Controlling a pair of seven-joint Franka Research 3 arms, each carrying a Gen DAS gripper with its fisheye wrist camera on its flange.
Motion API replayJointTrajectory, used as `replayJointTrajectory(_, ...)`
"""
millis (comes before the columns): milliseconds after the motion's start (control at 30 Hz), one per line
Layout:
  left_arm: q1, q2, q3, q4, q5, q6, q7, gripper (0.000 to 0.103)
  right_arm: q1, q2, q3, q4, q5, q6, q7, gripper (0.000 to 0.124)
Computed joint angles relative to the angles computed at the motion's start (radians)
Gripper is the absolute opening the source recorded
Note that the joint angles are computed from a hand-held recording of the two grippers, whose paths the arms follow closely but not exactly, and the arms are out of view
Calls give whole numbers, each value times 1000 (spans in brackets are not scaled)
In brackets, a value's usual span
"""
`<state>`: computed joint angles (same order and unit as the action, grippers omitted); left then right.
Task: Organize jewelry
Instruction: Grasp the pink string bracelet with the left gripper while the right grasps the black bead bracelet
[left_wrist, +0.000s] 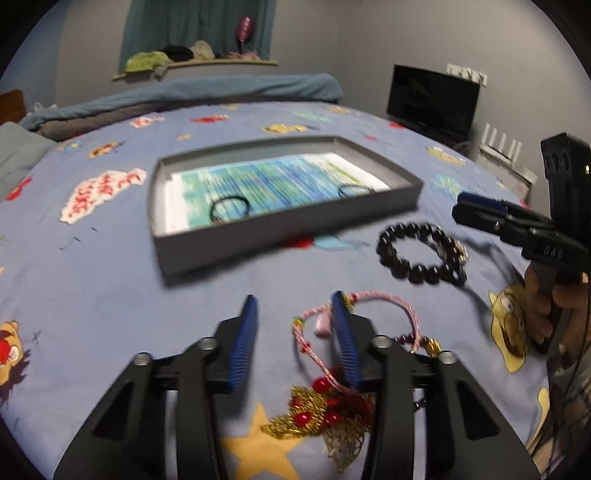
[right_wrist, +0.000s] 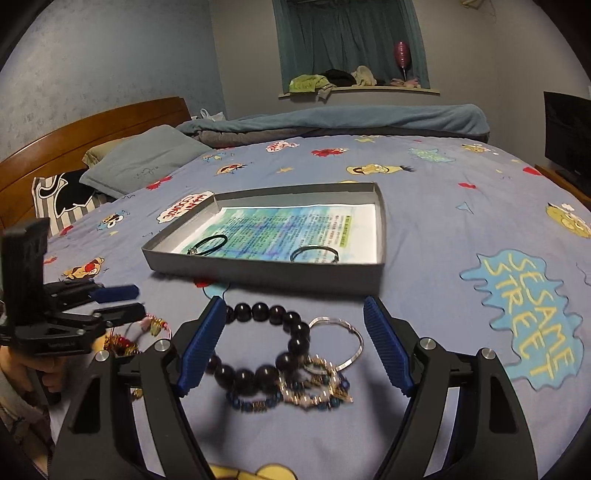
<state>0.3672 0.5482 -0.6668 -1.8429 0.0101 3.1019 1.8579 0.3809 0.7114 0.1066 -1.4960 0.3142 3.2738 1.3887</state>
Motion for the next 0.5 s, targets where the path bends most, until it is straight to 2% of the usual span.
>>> replayJointTrajectory(33, 25, 11, -31, 2, -1, -13, 18, 24, -11, -5, 12, -10, 0, 1, -2, 76)
replayJointTrajectory(100, 62, 26, -79, 1, -11, -27, 51, 9, -25, -10, 26, -22, -1, 3, -5, 76)
replayJointTrajectory(133, 68, 27, -87, -3, -16, -23, 61, 6, -35, -11, 38, -26, -2, 1, -7, 76)
replayJointTrajectory(267, 69, 23, -82, -16, -17, 48, 46, 5, -41, -10, 43, -26, -4, -21, -10, 76)
replayJointTrajectory(400, 110, 15, -101, -39, 0, 164, -25, 5, -15, -7, 17, -18, -17, -38, -22, 73)
replayJointTrajectory(500, 117, 14, -86, -29, 18, 166, -76, 5, 24, 4, -29, 5, -24, -75, -15, 69)
